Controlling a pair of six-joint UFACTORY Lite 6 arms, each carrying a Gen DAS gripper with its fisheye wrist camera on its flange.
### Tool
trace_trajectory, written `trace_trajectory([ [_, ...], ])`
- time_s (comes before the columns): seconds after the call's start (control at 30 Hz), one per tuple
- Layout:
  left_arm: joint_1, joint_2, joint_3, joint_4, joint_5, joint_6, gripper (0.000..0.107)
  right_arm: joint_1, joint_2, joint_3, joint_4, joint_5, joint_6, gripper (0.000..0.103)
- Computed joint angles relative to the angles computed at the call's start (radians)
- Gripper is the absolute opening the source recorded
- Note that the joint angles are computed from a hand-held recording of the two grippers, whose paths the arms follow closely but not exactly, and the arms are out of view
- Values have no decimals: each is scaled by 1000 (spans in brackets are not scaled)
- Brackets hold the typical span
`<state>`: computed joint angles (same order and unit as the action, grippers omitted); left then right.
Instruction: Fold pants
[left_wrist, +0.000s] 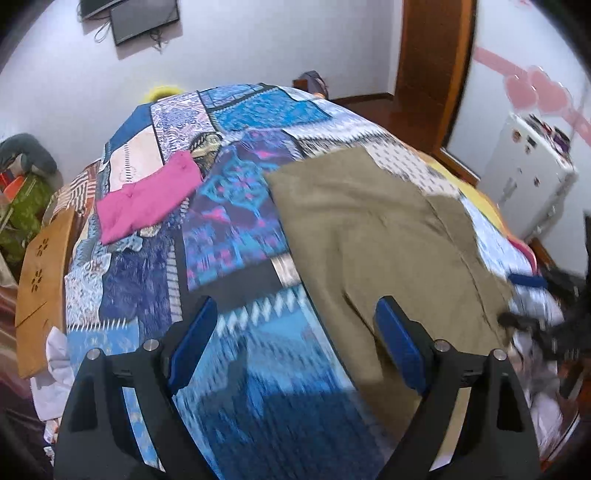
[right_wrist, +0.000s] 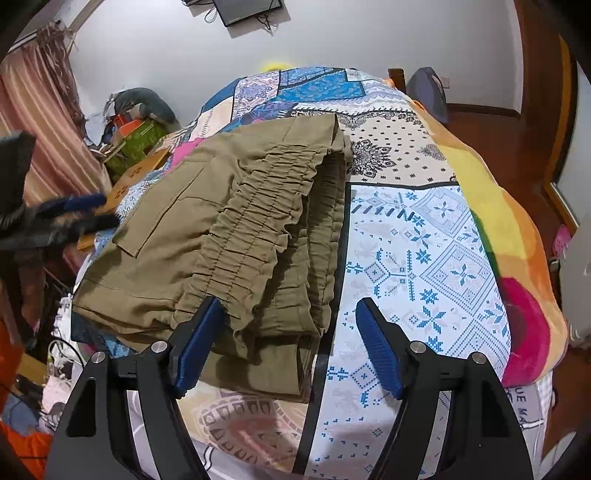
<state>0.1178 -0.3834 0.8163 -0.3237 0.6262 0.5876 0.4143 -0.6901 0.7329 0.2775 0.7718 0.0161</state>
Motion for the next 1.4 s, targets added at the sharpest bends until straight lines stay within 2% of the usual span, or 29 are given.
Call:
trace_trajectory([
  [0.07, 0, 131, 94, -23, -17, 1, 88, 28, 4, 7, -44, -2, 22, 71],
  [0.33, -56, 604, 469, -56, -18, -36, 86, -70, 36, 24, 12, 17, -102, 71],
  [0.4, -62, 722, 575, -72, 17, -42, 78, -115, 43, 21, 43, 22, -148, 72],
  [0.47, -39, 859, 712, -155, 105, -9, 73, -154, 54, 21, 75, 26, -192, 72],
  [0.53, -25, 940, 795, -202, 134, -4, 71, -186, 72, 25, 103, 26, -234, 72],
  [0.57, -22, 971, 830, -219, 138, 4, 68, -199, 83, 29, 113, 24, -252, 72],
  [0.6, -17, 993, 856, -240, 148, 20, 56, -210, 95, 34, 119, 20, -268, 72],
  [0.63, -15, 1015, 884, -251, 162, 27, 48, -215, 106, 39, 121, 16, -275, 73],
  [0.67, -15, 1033, 910, -244, 171, 21, 30, -228, 125, 48, 130, 12, -296, 73],
  [0.7, -18, 1043, 924, -232, 170, 15, 20, -241, 137, 54, 142, 15, -318, 73],
  [0.8, -5, 1025, 896, -230, 144, 49, 13, -274, 207, 96, 179, 15, -390, 73],
  [0.87, 3, 977, 835, -197, 93, 42, 9, -274, 247, 118, 167, -7, -404, 75],
  [1.0, 55, 854, 683, -181, 28, 79, 9, -278, 348, 174, 136, -77, -405, 75],
  [1.13, 139, 654, 443, -187, -39, 162, 8, -189, 456, 260, -75, -179, -227, 75],
  [1.23, 245, 495, 267, -276, -32, 300, 7, -151, 561, 357, -168, -202, -164, 75],
  [1.27, 291, 439, 209, -299, -22, 330, 3, -134, 598, 391, -202, -209, -142, 75],
  [1.4, 409, 325, 80, -252, -2, 340, 0, -130, 711, 504, -178, -189, -148, 74],
])
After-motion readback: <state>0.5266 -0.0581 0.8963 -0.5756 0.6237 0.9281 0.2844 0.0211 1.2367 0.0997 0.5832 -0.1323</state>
